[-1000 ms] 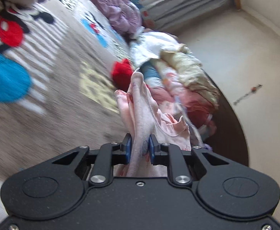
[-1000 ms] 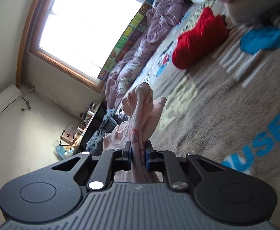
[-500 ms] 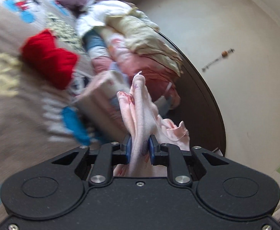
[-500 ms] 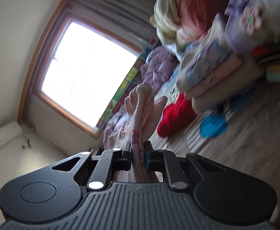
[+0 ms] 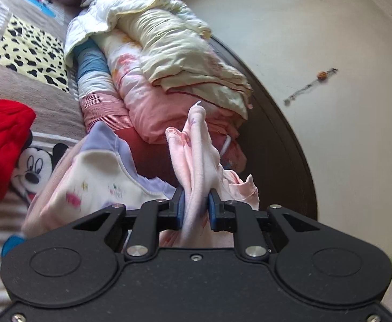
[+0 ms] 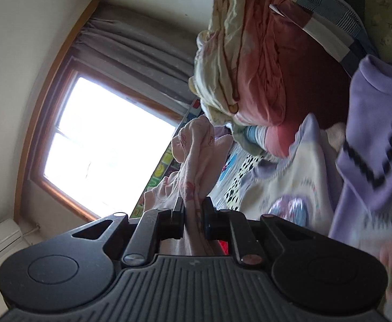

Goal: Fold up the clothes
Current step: 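Carry the folded garment with both grippers to the clothes stack, then lower the garment onto the stack and open both grippers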

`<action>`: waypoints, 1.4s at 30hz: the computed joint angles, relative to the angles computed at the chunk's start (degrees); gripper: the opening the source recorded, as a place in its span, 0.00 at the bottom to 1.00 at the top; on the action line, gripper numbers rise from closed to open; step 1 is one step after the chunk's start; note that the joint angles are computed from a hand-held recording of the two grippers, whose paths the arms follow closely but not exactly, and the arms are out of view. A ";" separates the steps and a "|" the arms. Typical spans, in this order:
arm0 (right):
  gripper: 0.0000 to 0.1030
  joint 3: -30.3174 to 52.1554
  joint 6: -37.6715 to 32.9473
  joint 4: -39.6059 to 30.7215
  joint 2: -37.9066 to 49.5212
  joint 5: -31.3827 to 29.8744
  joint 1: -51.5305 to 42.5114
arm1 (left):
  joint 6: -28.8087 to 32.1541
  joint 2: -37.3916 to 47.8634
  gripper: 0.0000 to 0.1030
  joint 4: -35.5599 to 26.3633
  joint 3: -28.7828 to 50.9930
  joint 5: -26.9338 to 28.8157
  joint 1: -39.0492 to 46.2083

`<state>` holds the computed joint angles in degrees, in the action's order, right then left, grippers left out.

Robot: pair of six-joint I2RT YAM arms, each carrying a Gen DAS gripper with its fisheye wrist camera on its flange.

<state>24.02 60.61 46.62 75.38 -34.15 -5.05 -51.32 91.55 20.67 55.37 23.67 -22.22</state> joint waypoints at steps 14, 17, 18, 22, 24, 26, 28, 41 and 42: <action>0.15 17.14 -1.19 -2.91 24.60 3.36 -0.06 | 2.35 22.53 0.15 -5.94 20.95 2.67 2.92; 0.18 20.65 -2.53 -8.28 26.70 4.88 0.31 | 6.52 23.88 0.15 -10.94 24.40 -1.38 1.85; 0.21 21.61 -4.19 -11.40 26.29 6.34 0.81 | 8.04 24.26 0.17 -13.01 25.65 -3.14 1.43; 0.49 22.97 -10.89 -19.28 22.28 13.97 3.01 | 13.11 21.04 0.53 -12.15 22.44 -8.23 0.29; 0.49 22.34 -13.12 -19.93 19.79 16.14 3.57 | 15.81 18.26 0.53 -12.16 20.22 -11.02 -0.45; 0.51 21.68 -15.49 -20.84 17.38 17.62 4.12 | 18.80 15.71 0.53 -12.71 18.49 -13.23 -1.23; 0.51 20.80 -18.06 -22.59 14.87 18.57 4.84 | 22.76 13.11 0.58 -14.10 17.19 -16.01 -2.60; 0.98 13.14 -27.84 -47.35 -11.08 38.67 16.52 | 34.49 -2.39 0.99 -26.06 8.59 -43.10 -19.56; 0.99 12.98 -27.96 -49.25 -12.73 40.42 17.78 | 34.52 -3.24 0.99 -26.99 8.25 -44.92 -20.76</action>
